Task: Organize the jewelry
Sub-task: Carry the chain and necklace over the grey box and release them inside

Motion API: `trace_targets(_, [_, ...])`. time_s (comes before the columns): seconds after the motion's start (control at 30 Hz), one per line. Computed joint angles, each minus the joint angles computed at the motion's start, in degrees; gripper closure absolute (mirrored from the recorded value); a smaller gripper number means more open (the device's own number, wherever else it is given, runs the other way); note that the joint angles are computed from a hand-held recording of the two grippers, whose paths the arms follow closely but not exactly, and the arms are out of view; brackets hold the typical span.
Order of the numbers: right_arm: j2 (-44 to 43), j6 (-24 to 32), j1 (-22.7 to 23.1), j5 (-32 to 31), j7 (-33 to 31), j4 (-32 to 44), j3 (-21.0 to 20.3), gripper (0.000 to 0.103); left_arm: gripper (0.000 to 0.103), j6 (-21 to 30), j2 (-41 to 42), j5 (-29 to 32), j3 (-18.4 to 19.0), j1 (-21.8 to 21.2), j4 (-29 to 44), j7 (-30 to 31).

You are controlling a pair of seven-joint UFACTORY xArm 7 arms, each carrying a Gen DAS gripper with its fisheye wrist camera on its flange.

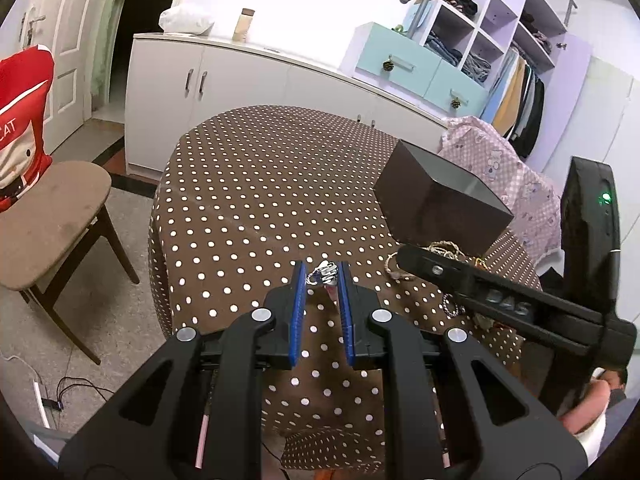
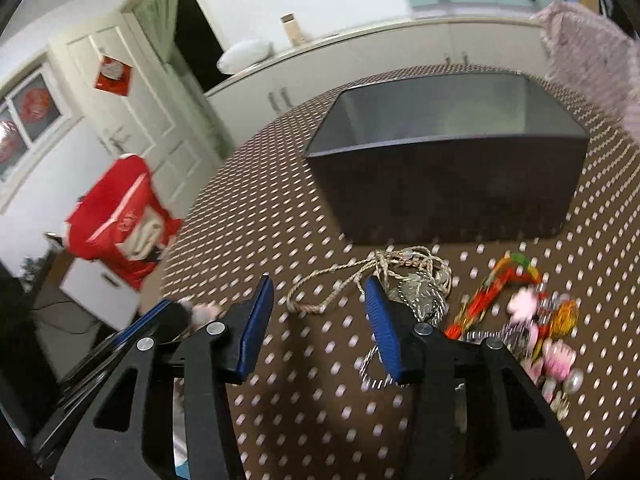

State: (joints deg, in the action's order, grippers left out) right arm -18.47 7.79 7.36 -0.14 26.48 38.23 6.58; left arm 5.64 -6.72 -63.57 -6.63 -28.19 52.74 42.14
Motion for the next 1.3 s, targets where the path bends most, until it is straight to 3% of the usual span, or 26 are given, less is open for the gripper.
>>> trace_targets(0.07, [0.3,0.3,-3.2,-4.0,3.2,0.0,2.7,0.074,0.087,0.1,0.3,-0.5,0.1,0.0,0.5,0.4])
trace_targets(0.13, [0.8,-1.4,3.3,1.5,-2.4,-0.7,-3.2,0.102,0.087,0.2,0.5,-2.3,0.2,-0.2,1.0,2.0])
trace_targets(0.17, [0.9,-2.1,6.9,5.3,-5.3,-1.1,-6.7,0.103,0.087,0.5,0.6,-3.3,0.2,-0.2,1.3,2.8])
trace_targets(0.23, [0.3,-2.7,9.5,9.8,-8.4,-1.9,-9.2,0.103,0.087,0.9,0.8,-4.2,-0.1,0.2,1.8,3.3])
trace_targets(0.3, [-0.8,-2.4,6.5,8.9,-7.6,-2.5,-6.7,0.103,0.087,0.6,0.9,-4.4,-0.6,0.5,2.0,3.3])
trace_targets(0.43, [-4.0,-2.5,10.3,13.3,-12.4,-3.8,-10.5,0.103,0.087,0.7,0.7,-6.6,-1.0,0.5,2.6,5.3])
trace_targets(0.53, [-7.7,-3.0,9.0,13.3,-13.5,-5.1,-10.1,0.103,0.087,0.6,0.6,-7.9,-1.3,0.3,3.4,6.9])
trace_targets(0.63, [-11.0,-3.2,11.0,14.8,-15.8,-6.0,-13.2,0.103,0.087,-0.3,0.7,-7.8,-1.8,0.1,4.5,7.4])
trace_targets(0.83, [-14.3,-3.8,11.1,15.3,-17.9,-6.3,-14.5,0.103,0.087,-1.4,0.7,-9.1,-2.4,-0.7,6.8,9.6])
trace_targets(1.03, [-16.6,-4.7,9.2,14.0,-18.7,-5.5,-13.7,0.103,0.087,0.9,2.5,-4.1,-3.3,-0.5,9.4,5.0])
trace_targets(1.3, [-18.8,-6.4,10.9,13.0,-23.0,-3.9,-17.4,0.103,0.087,-1.1,5.0,6.1,-5.3,-0.5,12.9,-2.6])
